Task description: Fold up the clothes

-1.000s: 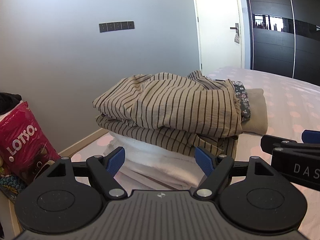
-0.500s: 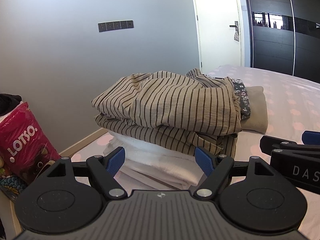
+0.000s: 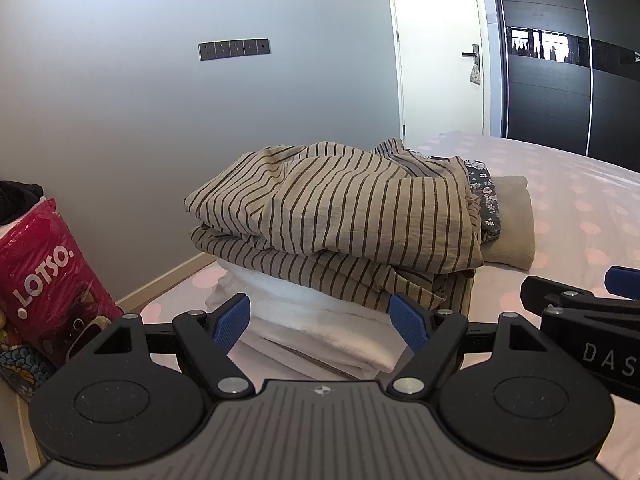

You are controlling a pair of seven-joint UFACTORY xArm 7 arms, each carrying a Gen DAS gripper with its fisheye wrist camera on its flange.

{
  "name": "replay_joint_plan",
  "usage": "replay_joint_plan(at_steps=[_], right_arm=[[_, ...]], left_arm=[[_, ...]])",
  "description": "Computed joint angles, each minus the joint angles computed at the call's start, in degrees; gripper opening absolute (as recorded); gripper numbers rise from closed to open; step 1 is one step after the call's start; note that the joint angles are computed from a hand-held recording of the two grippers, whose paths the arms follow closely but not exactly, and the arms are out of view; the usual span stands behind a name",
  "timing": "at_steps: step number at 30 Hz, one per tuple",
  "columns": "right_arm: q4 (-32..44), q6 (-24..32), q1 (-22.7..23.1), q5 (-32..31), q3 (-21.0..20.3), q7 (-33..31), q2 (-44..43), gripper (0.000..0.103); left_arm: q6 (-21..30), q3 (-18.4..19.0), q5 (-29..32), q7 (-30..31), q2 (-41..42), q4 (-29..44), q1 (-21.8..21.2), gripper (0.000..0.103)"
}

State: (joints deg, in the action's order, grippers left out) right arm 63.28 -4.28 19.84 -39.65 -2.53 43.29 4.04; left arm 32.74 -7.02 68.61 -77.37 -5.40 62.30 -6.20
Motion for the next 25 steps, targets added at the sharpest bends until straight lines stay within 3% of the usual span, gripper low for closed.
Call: replay_joint_plan(at_steps=[3, 11, 25], right_arm=[[0.7, 0.1, 1.4, -4.4, -1.8, 4.1, 0.1, 0.079], [1.1, 0.1, 0.6, -8.8, -1.4, 8.1, 0.0, 0.079], [0.5, -0.3, -1.1, -9.1, 0.1, 8.3, -0.4, 0.079]], left_arm=[[0.0, 0.0, 0.2, -0.5, -0.2, -0.1, 0.0, 0.076], [-0.1, -0.1, 0.1, -0.9, -0.5, -0.4, 0.1, 0.076], [0.0, -0.4, 1.7, -2.2, -0.9, -0.7, 0.2, 0.076]])
